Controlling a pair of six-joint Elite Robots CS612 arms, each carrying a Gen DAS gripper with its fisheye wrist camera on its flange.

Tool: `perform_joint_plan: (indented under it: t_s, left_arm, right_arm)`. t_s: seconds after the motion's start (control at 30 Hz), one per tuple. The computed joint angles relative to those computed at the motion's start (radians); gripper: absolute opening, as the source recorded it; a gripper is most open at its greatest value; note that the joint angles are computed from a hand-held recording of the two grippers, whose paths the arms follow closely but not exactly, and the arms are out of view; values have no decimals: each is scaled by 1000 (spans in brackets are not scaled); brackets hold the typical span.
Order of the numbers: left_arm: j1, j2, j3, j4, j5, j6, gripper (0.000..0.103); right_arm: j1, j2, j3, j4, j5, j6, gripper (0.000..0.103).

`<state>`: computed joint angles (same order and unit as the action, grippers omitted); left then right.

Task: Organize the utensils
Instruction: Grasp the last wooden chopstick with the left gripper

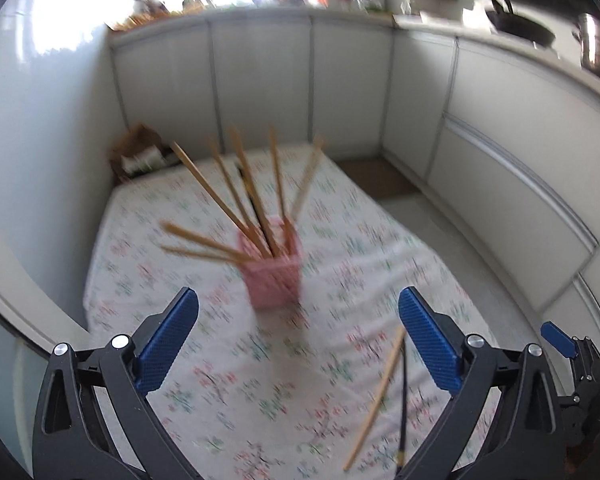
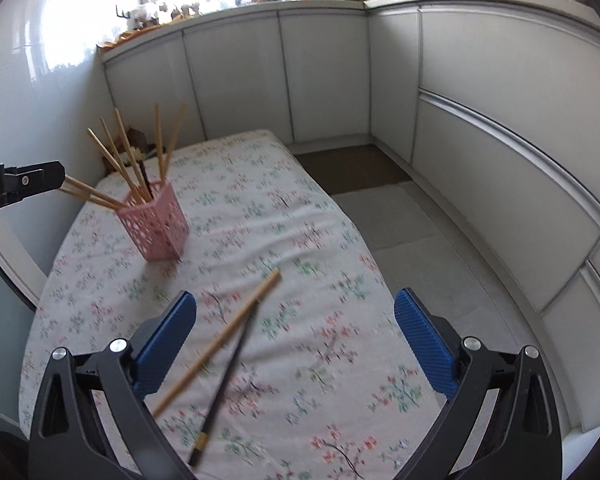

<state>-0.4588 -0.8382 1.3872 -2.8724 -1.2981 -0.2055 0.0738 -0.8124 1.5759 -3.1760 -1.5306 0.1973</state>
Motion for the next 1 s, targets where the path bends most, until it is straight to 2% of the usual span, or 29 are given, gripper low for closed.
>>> perform_joint_plan:
  t_s: [0.17, 0.23, 0.33, 0.43, 0.57, 0.67, 0.73, 0.8, 0.87, 0.9, 0.93, 1.0]
  left_arm:
    - [1, 43, -76, 219, -96, 24, 96]
    - [-2, 68, -113, 306, -110, 41, 96]
    - [-5, 102, -163, 393, -137, 56, 96]
    - [0, 141, -234, 483, -200, 48, 96]
    - [8, 213, -377, 642, -298, 39, 96]
    - [-2, 267, -479, 737, -277, 51, 96]
    - [-4, 302, -540, 784, -293, 69, 95]
    - [-2, 331, -589, 822, -314, 60, 87]
    - [5, 364, -648, 885, -362, 45, 66]
    - [8, 376, -668, 906, -382, 37, 60]
    - [11, 388, -687, 924, -397, 31, 56]
    - [9, 397, -701, 930, -373, 34, 56]
  right_arm:
    - [-28, -17, 34, 75, 36, 111, 97]
    - [-37, -21, 48, 93, 49, 150, 97]
    - [-39, -19, 49, 114, 54, 153, 97]
    - [-35, -17, 51, 85, 27, 144, 97]
    - [-39, -16, 51, 78, 45, 160, 97]
    - [-44, -19, 55, 75, 67, 161, 97]
    - [-48, -19, 56, 77, 79, 158, 97]
    - [-50, -19, 54, 85, 82, 156, 97]
    - [-54, -18, 51, 103, 98, 159, 97]
    - [-55, -17, 50, 107, 103, 160, 97]
    - [-57, -17, 50, 112, 108, 163, 97]
    - [-60, -15, 47, 114, 117, 171, 97]
